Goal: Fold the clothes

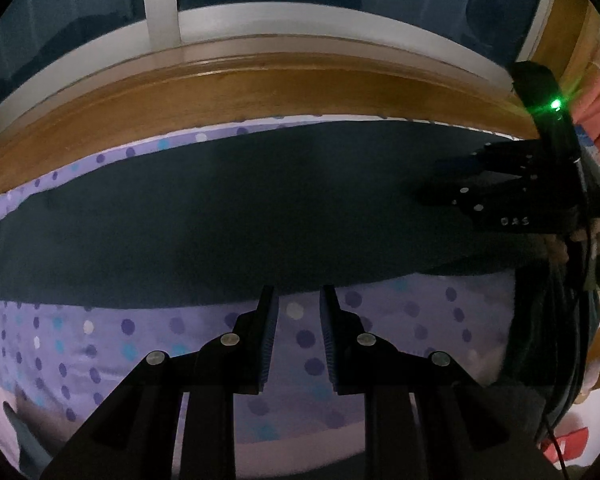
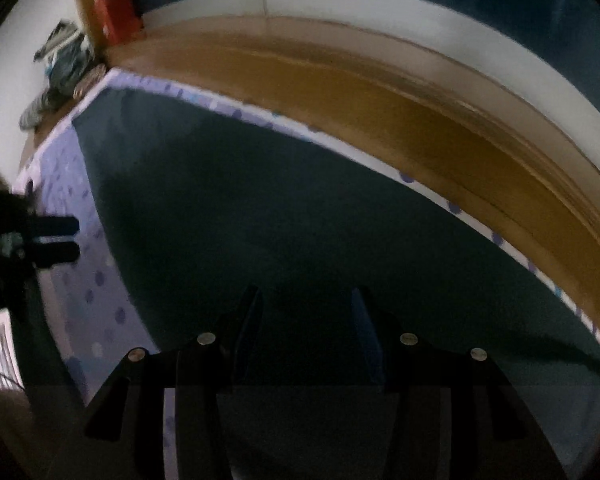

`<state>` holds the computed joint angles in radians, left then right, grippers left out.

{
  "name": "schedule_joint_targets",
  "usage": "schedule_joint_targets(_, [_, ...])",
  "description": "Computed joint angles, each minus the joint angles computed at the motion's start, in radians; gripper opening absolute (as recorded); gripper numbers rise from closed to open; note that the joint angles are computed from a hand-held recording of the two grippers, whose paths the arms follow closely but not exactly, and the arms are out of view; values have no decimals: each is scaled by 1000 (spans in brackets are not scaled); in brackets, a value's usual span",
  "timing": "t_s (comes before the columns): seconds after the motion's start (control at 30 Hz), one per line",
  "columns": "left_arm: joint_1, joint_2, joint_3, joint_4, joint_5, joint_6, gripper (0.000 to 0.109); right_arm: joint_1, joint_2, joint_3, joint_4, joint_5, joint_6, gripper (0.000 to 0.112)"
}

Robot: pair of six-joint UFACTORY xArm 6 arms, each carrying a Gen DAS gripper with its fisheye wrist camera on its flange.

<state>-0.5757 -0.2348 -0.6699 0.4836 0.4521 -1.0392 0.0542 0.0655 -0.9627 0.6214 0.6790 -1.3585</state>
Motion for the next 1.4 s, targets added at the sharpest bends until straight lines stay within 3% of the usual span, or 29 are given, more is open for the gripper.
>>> schedule_joint_targets(0.07, [6, 5, 3, -11, -2, 9, 21, 14, 28, -13, -26, -21, -11, 46])
schedule_joint_targets(0.13, [7, 9, 4, -18, 1, 13, 21, 19, 42, -22, -23, -17, -40, 38])
schedule_joint_targets(0.2, [9, 13, 6, -27, 0, 20, 21, 22, 27, -11, -14, -12, -91, 5])
schedule_joint_targets(0.27, [9, 14, 7, -29, 5, 19, 21, 31, 4, 17, 4, -44, -142, 2])
schedule_joint_targets(0.4, [5, 16, 1, -26, 15, 13, 21, 32, -11, 21, 116, -81, -189, 1])
schedule_joint_targets(0.53, [0, 15, -7, -16, 27, 7, 21, 37, 37, -38, 168, -118, -136, 1])
schedule_joint_targets(0.83, [17, -7, -1, -5, 56, -12, 21, 91, 153, -87, 147, -267, -76, 1])
schedule_joint_targets(1.1, [73, -80, 47, 28, 65, -67, 21, 103, 147, -73, 135, -308, -38, 2])
schedule_joint_targets(1.23, [100, -130, 81, 69, 87, -92, 21, 97, 97, -47, 106, -286, 3, 15])
schedule_joint_targets(1.3, [124, -176, 121, 71, 92, -78, 21, 99, 38, -4, 154, -295, -37, 26])
schedule_joint_targets(1.4, [168, -257, 196, 78, 105, -20, 21, 105, -78, 83, 237, -286, -95, 30])
